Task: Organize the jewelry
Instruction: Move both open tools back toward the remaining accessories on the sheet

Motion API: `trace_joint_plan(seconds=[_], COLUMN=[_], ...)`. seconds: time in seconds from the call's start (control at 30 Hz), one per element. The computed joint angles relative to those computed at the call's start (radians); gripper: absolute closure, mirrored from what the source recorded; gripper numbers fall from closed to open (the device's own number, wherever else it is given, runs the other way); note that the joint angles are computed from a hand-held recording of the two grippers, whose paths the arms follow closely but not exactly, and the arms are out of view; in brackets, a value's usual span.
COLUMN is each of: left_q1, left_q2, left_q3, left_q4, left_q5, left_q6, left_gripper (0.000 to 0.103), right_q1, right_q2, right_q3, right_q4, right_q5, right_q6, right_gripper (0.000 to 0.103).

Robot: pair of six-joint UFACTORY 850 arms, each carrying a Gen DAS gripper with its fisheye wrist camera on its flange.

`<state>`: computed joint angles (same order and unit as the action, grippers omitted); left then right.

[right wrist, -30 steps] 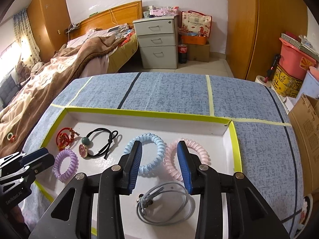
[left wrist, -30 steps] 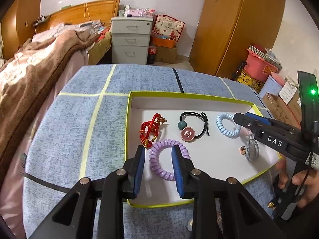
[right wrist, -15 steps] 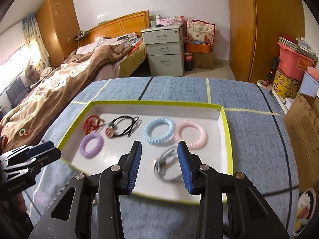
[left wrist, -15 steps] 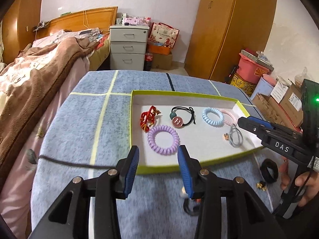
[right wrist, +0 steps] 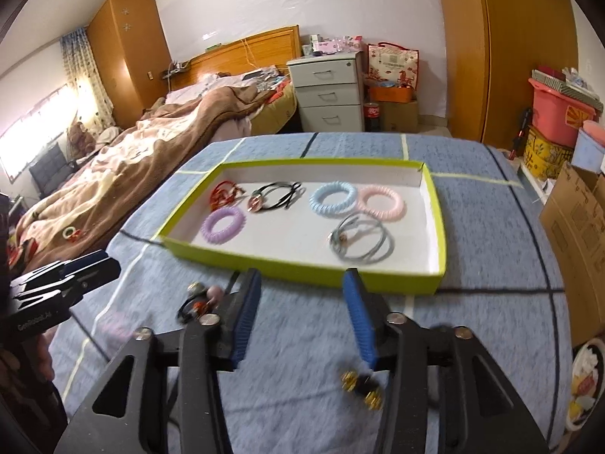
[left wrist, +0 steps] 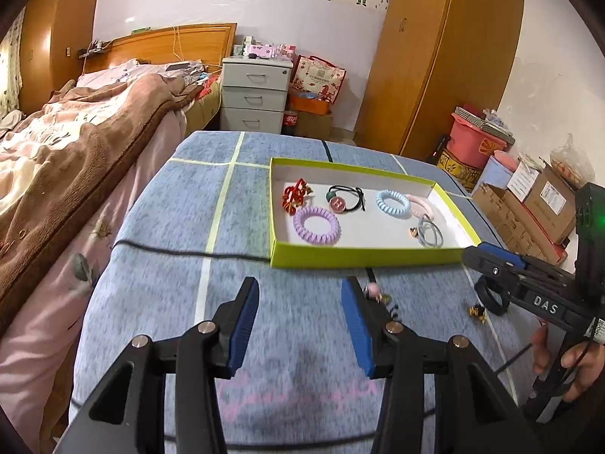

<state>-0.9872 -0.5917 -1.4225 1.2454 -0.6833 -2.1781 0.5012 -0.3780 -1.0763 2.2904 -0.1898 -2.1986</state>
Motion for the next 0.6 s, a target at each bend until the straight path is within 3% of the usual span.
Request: trace_joint_plan(seconds=[0.27,0.5,0.6], left_q1=[-0.032,-0.045,-0.046], left_q2=[0.024,0.045,0.047], left_q3=[0.067,0.114,0.124], left_q4=[0.012,0.035,0.031], left_q5=[-0.011,-0.02,-0.018], left_q6=[-0.087,-0.153,-0.153], left_gripper=[0.052,0.052,0.052], right_q1=[0.054,0.094,0.113], right_q2=[0.006,-0.032,-0.043], right_q3=[0.045,0.018,0.012], right_q4=[-0.044,-0.322,-0.328], right_q5=[-0.011,-0.028,-0.014], right_q6=[0.028,0.296,0.301], right_gripper=[0.053,0.052,0.052])
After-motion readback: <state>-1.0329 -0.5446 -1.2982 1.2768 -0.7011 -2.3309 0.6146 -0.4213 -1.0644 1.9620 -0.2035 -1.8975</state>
